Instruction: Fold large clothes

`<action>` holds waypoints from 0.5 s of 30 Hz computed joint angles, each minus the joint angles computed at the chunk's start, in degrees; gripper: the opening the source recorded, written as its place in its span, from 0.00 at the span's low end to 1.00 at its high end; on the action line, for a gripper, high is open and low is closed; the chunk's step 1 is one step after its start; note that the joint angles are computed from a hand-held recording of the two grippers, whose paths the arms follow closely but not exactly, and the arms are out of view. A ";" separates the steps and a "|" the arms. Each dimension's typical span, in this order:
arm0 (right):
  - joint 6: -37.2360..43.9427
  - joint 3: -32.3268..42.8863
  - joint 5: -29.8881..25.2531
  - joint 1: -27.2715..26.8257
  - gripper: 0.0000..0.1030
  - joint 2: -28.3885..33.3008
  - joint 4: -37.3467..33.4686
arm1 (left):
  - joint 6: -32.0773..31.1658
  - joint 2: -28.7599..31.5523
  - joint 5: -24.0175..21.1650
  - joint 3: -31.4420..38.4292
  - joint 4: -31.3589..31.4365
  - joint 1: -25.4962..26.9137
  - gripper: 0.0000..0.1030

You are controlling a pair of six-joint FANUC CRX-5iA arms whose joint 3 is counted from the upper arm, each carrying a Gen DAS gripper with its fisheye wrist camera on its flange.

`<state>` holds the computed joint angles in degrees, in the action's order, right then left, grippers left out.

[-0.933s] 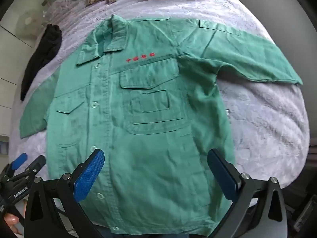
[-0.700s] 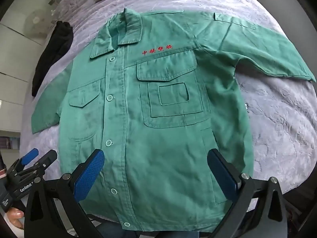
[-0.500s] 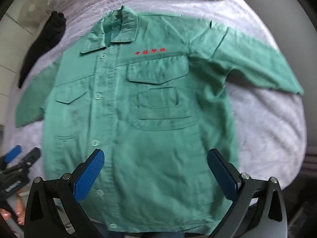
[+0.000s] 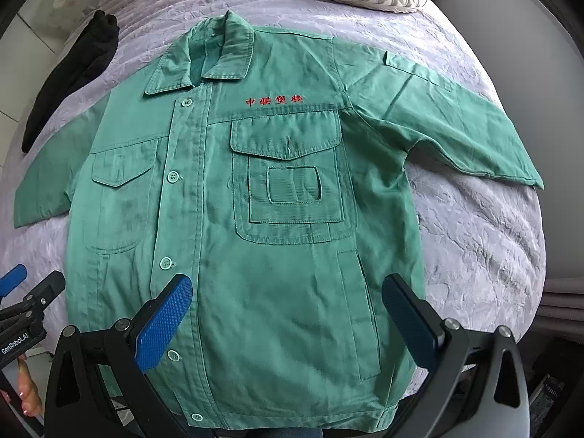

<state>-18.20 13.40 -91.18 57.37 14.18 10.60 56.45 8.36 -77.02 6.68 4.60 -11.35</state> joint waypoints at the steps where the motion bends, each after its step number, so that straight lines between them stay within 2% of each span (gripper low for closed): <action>1: -0.04 -0.08 -0.01 0.00 1.00 -0.07 -0.05 | 0.04 0.03 -0.11 0.10 -0.05 -0.01 1.00; 15: -0.36 -1.25 0.65 -0.21 1.00 -1.00 -0.47 | 0.17 -0.05 -0.23 0.03 -0.43 0.11 1.00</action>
<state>-18.56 12.16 -90.53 57.16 13.17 10.13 56.62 8.31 -77.25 6.71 4.17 -11.24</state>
